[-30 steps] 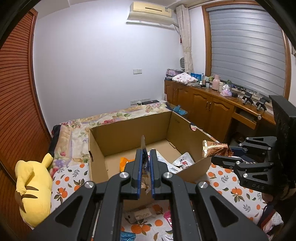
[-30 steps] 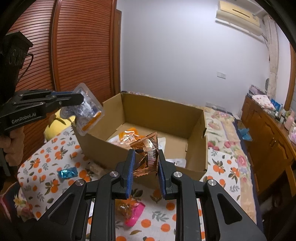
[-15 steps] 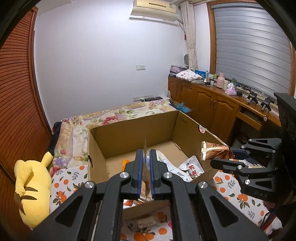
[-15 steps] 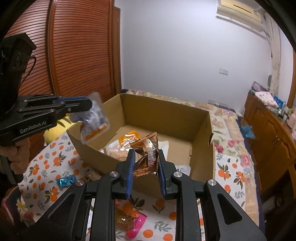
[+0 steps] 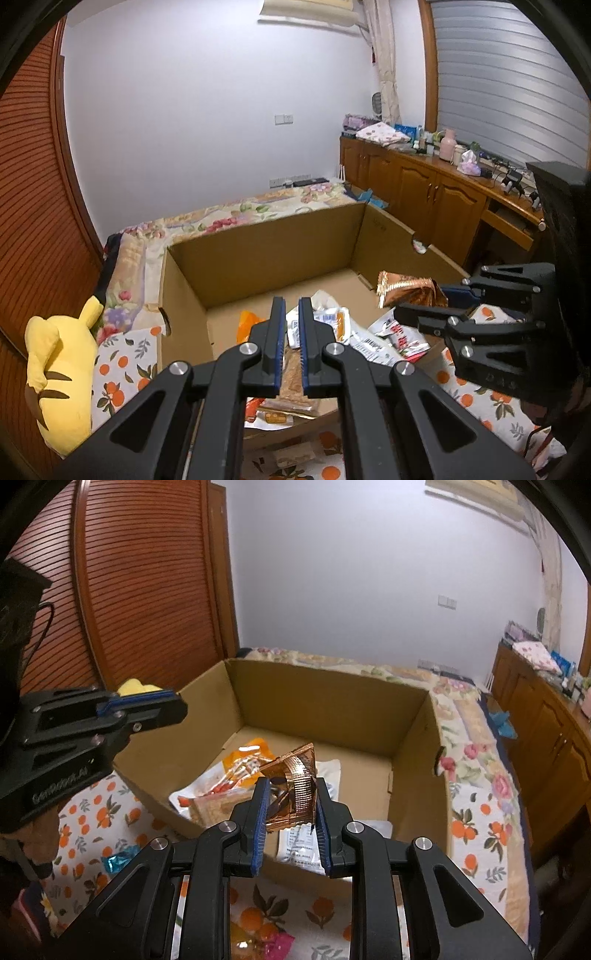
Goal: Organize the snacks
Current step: 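Lower both held snacks into the box and open both tools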
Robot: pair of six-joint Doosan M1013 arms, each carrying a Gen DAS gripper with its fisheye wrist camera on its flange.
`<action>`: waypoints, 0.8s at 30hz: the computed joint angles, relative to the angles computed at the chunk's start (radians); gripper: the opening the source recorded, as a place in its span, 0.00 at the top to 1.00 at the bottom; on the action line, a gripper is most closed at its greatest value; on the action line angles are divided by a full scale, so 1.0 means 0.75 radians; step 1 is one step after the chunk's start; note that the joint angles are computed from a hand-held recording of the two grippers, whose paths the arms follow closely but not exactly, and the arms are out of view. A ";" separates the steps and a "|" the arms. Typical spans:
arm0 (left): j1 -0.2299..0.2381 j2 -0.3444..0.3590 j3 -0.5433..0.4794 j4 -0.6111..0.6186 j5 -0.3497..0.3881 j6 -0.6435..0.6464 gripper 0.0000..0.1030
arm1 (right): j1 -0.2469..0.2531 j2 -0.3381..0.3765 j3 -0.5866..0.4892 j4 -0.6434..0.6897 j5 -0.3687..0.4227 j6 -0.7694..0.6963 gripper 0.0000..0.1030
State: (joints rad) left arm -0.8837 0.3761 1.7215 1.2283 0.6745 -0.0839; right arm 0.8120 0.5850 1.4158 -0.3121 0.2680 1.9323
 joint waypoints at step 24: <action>0.038 -0.017 0.059 -0.047 -0.062 -0.044 0.59 | -0.030 0.121 -0.167 0.252 0.155 -0.144 0.65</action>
